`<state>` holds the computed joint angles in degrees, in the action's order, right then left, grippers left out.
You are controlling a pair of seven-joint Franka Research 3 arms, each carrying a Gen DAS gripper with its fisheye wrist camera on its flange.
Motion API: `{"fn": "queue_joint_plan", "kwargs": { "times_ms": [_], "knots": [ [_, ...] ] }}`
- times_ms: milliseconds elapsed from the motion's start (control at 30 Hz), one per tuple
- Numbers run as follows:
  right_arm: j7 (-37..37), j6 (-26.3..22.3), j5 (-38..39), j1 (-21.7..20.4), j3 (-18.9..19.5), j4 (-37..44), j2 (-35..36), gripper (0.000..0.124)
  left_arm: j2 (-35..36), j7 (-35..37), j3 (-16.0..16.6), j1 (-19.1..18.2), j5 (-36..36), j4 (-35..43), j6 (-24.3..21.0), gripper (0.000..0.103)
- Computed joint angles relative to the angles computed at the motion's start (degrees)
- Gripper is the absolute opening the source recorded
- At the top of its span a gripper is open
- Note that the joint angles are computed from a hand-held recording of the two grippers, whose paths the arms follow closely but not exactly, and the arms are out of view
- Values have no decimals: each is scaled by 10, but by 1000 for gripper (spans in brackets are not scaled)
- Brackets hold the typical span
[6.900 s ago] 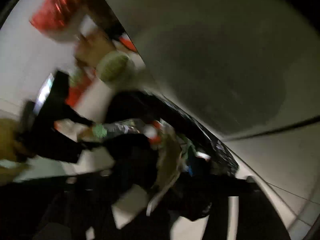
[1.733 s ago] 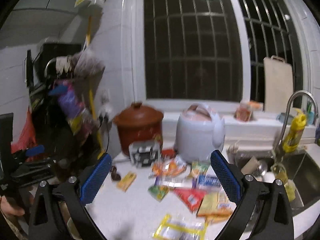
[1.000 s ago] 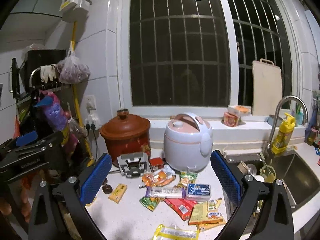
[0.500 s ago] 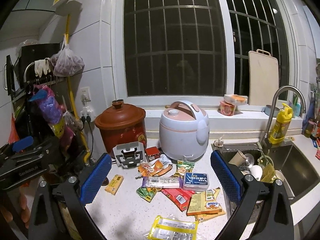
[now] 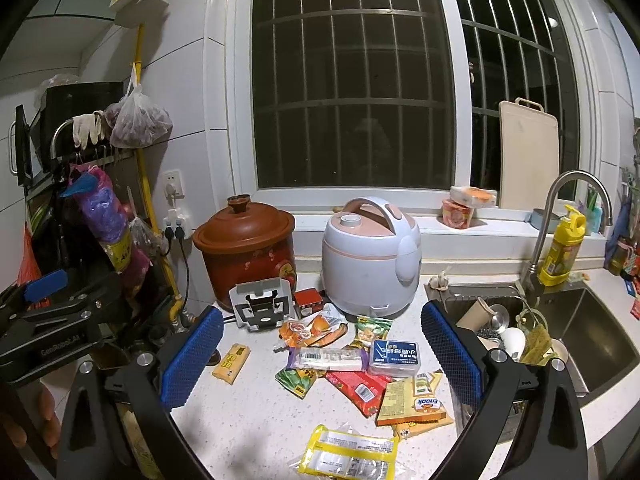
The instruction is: Collect trash
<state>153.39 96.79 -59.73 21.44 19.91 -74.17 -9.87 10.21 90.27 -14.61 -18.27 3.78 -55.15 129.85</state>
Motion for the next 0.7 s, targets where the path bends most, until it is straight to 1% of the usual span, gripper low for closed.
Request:
{"fn": "queue_joint_plan", "kwargs": {
  "times_ms": [333, 567, 700],
  "knots": [
    [7, 1, 4, -2, 3, -9, -6, 98, -10, 2, -1, 4, -6, -18, 7, 92],
    [8, 4, 6, -5, 3, -11, -7, 98, -4, -1, -1, 1, 0, -8, 2, 92],
    [9, 3, 7, -6, 5, -12, -8, 98, -18, 5, -1, 6, -9, -31, 10, 92]
  ]
}}
